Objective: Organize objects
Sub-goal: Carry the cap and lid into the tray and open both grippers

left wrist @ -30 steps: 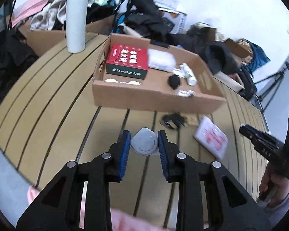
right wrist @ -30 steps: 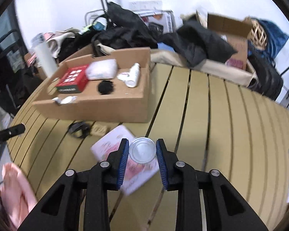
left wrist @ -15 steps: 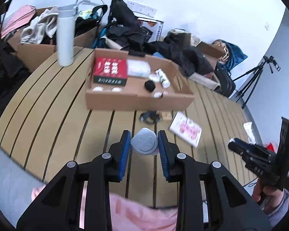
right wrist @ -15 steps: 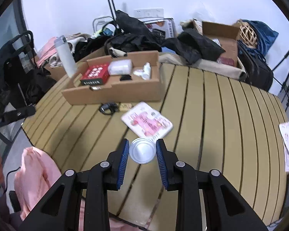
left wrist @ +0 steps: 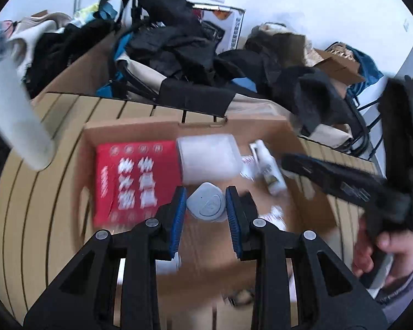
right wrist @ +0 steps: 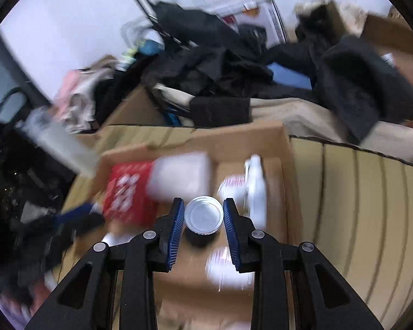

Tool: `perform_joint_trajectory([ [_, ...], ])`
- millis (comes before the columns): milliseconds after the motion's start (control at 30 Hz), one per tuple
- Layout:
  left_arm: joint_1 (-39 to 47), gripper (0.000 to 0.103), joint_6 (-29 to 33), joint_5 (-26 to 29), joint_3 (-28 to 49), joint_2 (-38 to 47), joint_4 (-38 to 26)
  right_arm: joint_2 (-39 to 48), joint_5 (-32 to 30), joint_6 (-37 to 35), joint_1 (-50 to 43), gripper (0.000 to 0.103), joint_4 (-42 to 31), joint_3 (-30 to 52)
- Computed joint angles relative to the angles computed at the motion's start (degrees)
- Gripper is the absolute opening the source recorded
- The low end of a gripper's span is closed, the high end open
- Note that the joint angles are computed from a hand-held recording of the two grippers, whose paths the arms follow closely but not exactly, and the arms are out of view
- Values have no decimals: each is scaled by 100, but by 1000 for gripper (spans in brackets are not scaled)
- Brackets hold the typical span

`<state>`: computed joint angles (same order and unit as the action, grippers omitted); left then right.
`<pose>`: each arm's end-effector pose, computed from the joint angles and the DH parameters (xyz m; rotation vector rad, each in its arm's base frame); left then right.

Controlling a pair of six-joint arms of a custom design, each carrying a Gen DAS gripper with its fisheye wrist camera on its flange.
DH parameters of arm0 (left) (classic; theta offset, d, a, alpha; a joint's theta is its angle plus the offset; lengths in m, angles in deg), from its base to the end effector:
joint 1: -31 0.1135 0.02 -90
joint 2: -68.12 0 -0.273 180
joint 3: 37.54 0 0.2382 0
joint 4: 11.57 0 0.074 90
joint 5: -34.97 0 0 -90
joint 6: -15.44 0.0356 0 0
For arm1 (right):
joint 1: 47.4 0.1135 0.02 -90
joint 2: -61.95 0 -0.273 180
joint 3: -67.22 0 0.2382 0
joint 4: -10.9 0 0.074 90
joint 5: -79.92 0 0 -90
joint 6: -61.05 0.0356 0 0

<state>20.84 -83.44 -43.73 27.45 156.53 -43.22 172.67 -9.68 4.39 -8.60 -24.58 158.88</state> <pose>0.2875 -0.0586 0.2024 0.1077 2.5454 -0.3810 0.3160 0.2538 0.2018 -0.1207 2.5931 0.4813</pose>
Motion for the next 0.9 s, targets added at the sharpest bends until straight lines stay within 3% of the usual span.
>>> perform_joint_trajectory([
  [67,-26,27,143,8,106,427,239,787,-75,-57,-198,32,-71,741],
  [133,-16,38,398,15,-1,720,597,1296,-50,0,-316,32,-141,1148],
  [200,39,60,554,-33,-371,792,1180,1773,-236,80,-421,35,-500,1609],
  [267,172,60,479,36,-300,894,1072,1834,-491,-40,-478,39,-467,1661],
  [333,333,62,467,234,-254,912,1005,1672,-315,-80,-411,62,-231,1438],
  [533,708,62,415,629,-435,638,839,1477,-134,-162,-349,63,-66,1201],
  [633,752,62,540,470,-853,-385,399,1121,-105,-208,-293,63,-68,932],
  [700,798,63,537,242,-1106,-1264,-31,441,-23,-283,-199,63,23,379],
  [833,948,71,692,-278,-1493,-3571,-1376,-1193,454,-376,199,63,-214,-680],
  [900,1081,74,887,-519,-1466,-4800,-2368,-2191,689,-270,504,63,-429,-1287],
])
